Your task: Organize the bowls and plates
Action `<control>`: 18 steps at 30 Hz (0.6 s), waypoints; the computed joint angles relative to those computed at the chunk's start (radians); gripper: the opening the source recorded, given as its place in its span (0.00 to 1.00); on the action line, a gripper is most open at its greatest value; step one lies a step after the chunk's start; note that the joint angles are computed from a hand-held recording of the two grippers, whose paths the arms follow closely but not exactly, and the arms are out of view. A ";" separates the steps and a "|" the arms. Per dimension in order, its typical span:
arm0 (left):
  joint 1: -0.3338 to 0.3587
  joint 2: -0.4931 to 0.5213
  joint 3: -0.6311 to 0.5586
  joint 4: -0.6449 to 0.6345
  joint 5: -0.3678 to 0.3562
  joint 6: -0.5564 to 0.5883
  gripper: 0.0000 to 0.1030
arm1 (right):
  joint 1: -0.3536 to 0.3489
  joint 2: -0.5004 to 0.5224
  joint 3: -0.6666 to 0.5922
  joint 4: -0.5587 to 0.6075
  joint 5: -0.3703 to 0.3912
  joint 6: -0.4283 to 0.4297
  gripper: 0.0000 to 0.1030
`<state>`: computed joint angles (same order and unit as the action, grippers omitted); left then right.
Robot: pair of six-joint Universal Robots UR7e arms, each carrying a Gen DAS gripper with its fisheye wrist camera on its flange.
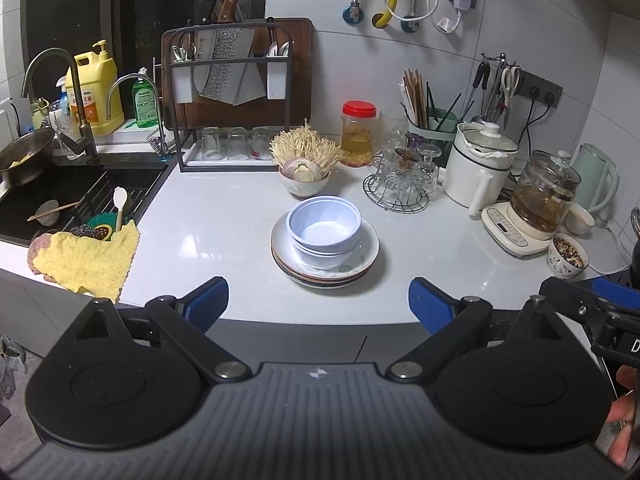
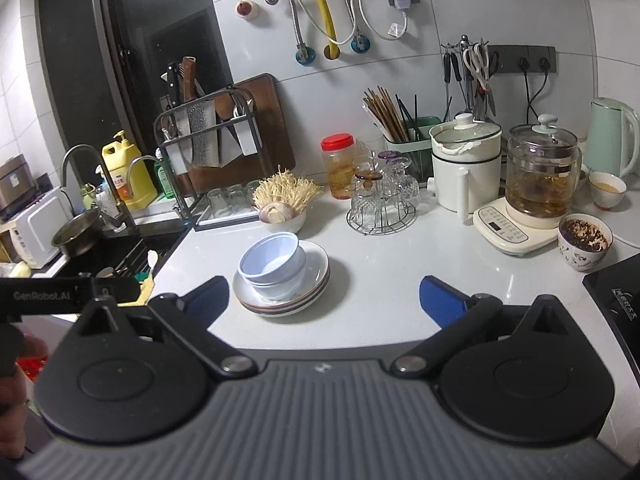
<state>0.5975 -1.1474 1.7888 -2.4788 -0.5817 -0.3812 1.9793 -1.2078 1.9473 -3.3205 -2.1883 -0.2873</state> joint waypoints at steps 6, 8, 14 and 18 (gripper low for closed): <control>0.004 0.005 -0.009 0.021 -0.010 -0.011 0.96 | -0.001 -0.004 0.006 -0.001 0.005 0.000 1.00; 0.005 0.005 -0.010 0.025 -0.010 -0.014 0.96 | -0.001 -0.004 0.007 -0.002 0.005 0.001 1.00; 0.007 0.007 -0.008 0.018 -0.017 -0.007 0.96 | 0.001 -0.004 0.010 0.000 0.002 0.009 1.00; 0.007 0.007 -0.007 0.018 -0.015 -0.007 0.96 | 0.001 -0.008 0.014 0.003 0.006 0.013 1.00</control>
